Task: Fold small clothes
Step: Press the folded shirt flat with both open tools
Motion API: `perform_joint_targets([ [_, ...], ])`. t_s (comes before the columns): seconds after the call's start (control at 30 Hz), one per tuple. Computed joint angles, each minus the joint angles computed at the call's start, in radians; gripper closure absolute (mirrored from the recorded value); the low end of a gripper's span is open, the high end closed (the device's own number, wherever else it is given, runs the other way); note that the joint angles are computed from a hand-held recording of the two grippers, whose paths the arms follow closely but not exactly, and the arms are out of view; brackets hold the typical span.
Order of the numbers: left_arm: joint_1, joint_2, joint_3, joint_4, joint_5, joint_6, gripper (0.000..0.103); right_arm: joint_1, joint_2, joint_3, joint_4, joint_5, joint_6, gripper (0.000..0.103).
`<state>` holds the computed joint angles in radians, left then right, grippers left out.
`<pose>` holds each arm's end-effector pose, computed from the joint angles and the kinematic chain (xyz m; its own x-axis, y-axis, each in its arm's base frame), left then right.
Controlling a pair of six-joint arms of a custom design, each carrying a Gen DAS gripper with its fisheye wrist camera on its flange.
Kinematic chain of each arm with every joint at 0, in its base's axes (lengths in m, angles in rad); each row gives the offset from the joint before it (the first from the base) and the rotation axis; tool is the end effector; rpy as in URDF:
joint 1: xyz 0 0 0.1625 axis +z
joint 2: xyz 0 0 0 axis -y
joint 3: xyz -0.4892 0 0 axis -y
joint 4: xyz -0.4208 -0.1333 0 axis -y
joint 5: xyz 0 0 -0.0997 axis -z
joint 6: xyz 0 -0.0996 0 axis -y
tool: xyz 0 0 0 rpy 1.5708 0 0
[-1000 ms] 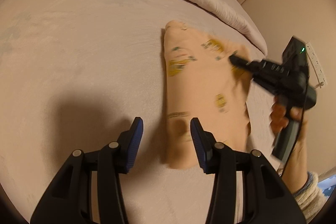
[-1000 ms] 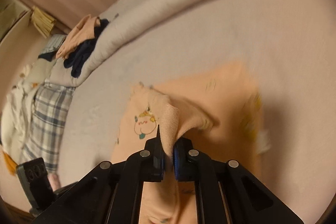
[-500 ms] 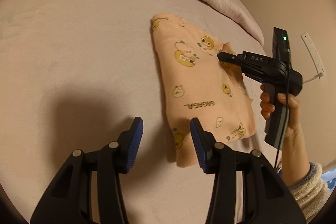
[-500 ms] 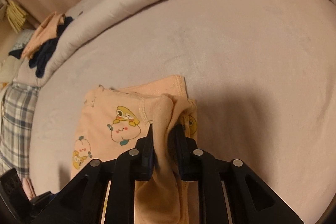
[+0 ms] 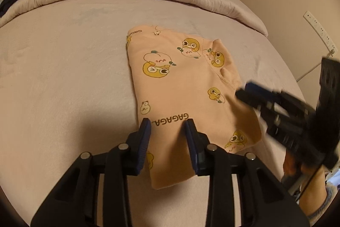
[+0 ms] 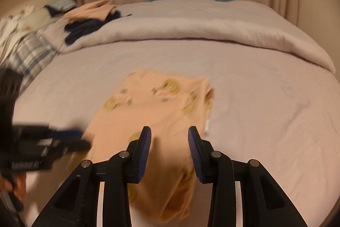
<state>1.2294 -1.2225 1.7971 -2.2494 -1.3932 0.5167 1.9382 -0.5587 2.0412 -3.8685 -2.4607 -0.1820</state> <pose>-0.0686 -0.6437 0.3065 -0.6472 0.7345 -0.2041 0.7507 0.6606 -0.0035 0.2555 -0.5081 0.0322 -0.7330 0.1809 0.6558 -0.3853 0.6840 -0.6194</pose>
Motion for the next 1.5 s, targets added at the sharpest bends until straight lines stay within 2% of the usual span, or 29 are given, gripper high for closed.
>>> perform_joint_targets([
  [0.13,-0.003,0.007,0.015,-0.027,0.033,0.025,0.071,-0.023,0.005,0.011,0.041,-0.007,0.046,0.072],
  [0.23,-0.009,0.012,0.022,-0.043,0.056,0.045,0.070,-0.039,-0.011,0.034,0.022,0.020,0.053,0.072],
  [0.37,-0.009,0.006,0.026,-0.050,0.070,0.054,0.070,-0.034,-0.024,0.045,0.035,0.021,0.079,0.072],
  [0.53,-0.009,-0.007,0.038,-0.052,0.078,0.049,0.071,-0.016,-0.021,0.080,-0.011,0.042,0.135,0.072],
  [0.67,-0.005,-0.021,0.051,-0.048,0.087,0.039,0.069,-0.007,-0.014,0.097,-0.047,0.053,0.128,0.072],
  [0.87,-0.013,-0.031,0.074,-0.038,0.134,0.043,0.069,-0.022,-0.010,0.107,-0.016,0.061,0.171,0.072],
  [1.5,-0.019,-0.075,0.108,0.004,0.174,0.018,0.070,-0.001,-0.021,0.139,0.018,0.040,0.231,0.072],
])
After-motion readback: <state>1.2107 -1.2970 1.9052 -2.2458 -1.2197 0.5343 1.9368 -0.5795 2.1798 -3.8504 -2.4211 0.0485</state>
